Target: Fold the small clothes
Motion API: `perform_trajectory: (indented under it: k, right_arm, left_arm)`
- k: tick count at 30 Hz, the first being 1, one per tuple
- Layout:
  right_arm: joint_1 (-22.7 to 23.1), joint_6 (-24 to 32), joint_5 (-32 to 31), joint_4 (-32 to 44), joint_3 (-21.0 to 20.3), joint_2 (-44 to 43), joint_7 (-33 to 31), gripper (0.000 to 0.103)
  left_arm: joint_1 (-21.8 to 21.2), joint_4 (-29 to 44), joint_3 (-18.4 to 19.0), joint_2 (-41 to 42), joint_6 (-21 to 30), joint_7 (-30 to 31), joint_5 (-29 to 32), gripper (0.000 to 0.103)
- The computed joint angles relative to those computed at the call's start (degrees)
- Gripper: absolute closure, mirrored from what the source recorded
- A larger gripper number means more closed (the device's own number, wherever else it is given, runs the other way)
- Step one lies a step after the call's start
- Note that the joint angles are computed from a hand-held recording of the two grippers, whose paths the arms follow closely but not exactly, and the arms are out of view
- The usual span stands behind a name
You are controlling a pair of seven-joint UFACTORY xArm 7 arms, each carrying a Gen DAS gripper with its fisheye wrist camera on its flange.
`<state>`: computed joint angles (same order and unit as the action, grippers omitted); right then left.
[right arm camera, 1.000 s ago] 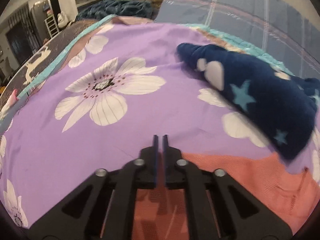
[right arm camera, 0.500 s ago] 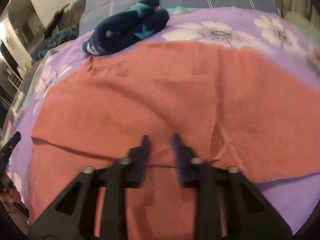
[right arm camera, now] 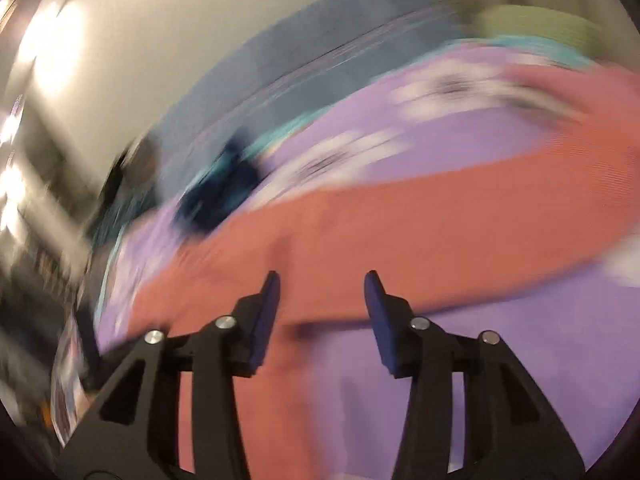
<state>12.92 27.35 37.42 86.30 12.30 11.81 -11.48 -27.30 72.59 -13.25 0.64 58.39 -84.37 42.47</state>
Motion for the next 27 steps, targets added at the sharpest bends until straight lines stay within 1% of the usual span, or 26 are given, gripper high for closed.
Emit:
perform_trajectory:
  k: [1,2,3,4,6,7,8,9,10,11,12,13,15,16,17,18,19,20,22,24,26,27]
  right_arm:
    - [-0.29,-0.99,-0.77,-1.87,-3.10,-1.24,4.47,0.058]
    - [-2.22,-2.34,-0.06,-3.67,-3.81,-2.14,7.98,0.058]
    - [-4.29,-3.74,3.06,-5.75,-4.76,-3.02,11.28,0.058]
    - [-5.69,-4.43,5.79,-6.98,-5.08,-3.43,12.60,0.058]
    - [-7.72,-4.06,8.89,-7.21,-5.47,-2.87,13.43,0.059]
    - [-8.46,-3.42,9.10,-6.29,-5.60,-1.77,13.21,0.061]
    - [-9.16,-3.35,10.36,-5.42,-5.13,-0.88,11.97,0.059]
    - [-9.49,-3.66,10.84,-4.01,-4.81,0.35,11.83,0.057]
    - [-9.77,-3.93,11.04,-2.99,-4.50,1.17,12.09,0.048]
    - [-9.94,-4.64,11.62,-1.69,-3.95,2.31,12.24,0.042]
    - [-9.90,-5.51,11.44,0.00,-3.64,3.79,13.14,0.042]
    - [-9.29,-6.11,9.09,1.31,-4.07,5.02,15.82,0.043]
    - [-7.95,-6.77,4.75,2.05,-5.26,5.79,20.43,0.057]
    - [-8.63,-6.99,4.63,2.32,-4.09,6.02,20.31,0.080]
    - [-10.71,-6.98,6.90,2.85,-1.45,6.29,18.06,0.093]
    - [-10.93,-8.13,7.27,2.21,-0.45,5.60,18.21,0.095]
    - [-9.45,-9.13,5.25,1.72,-1.85,4.69,20.08,0.096]
    - [-8.27,-11.01,2.96,0.60,-2.29,3.36,21.33,0.096]
    - [-6.10,-14.36,-1.03,0.55,-1.39,1.65,19.98,0.096]
    - [-4.71,-13.83,-3.36,3.98,0.77,2.33,16.49,0.096]
    - [-2.74,-11.97,-4.07,10.05,4.29,5.08,11.30,0.096]
    - [-0.49,-10.32,-5.60,14.44,5.99,7.66,8.87,0.096]
  left_arm:
    - [-0.02,0.59,0.00,0.50,0.43,0.53,-0.06,0.044]
    - [-0.13,0.90,0.00,0.68,0.98,0.90,-0.21,0.043]
    - [-0.25,1.26,0.03,0.99,1.48,1.24,-0.28,0.042]
    - [-0.36,1.47,0.10,1.10,1.82,1.42,-0.27,0.041]
    - [-0.44,1.50,0.30,1.05,1.74,1.42,-0.38,0.040]
    - [-0.41,1.46,0.40,0.93,1.65,1.42,-0.44,0.039]
    - [-0.41,1.34,0.42,0.83,1.56,1.31,-0.39,0.038]
    - [-0.47,1.23,0.38,0.78,1.60,1.07,-0.26,0.037]
    - [-0.46,1.14,0.38,0.71,1.51,0.94,-0.17,0.037]
    - [-0.44,1.06,0.38,0.67,1.40,0.87,-0.14,0.037]
    - [-0.39,0.95,0.40,0.62,1.24,0.83,-0.11,0.036]
    - [-0.36,0.91,0.39,0.61,1.20,0.79,-0.06,0.036]
    - [-0.40,1.08,0.32,0.77,1.47,0.78,0.08,0.036]
    - [-0.41,1.08,0.33,0.77,1.47,0.78,0.08,0.036]
    - [-0.44,0.95,0.32,0.65,1.40,0.63,0.11,0.036]
    - [-0.39,0.81,0.36,0.57,1.15,0.53,0.09,0.036]
    - [-0.27,0.39,0.43,0.27,0.56,0.38,0.01,0.035]
    - [-0.12,-0.05,0.47,-0.04,-0.05,0.29,-0.08,0.035]
    - [0.21,-0.64,0.47,-0.40,-1.33,0.28,-0.25,0.032]
    - [0.44,-0.87,0.37,-0.52,-2.02,0.50,-0.36,0.029]
    - [0.62,-1.18,0.27,-0.75,-2.59,0.48,-0.34,0.028]
    - [0.76,-1.60,0.28,-1.02,-3.32,0.35,-0.34,0.026]
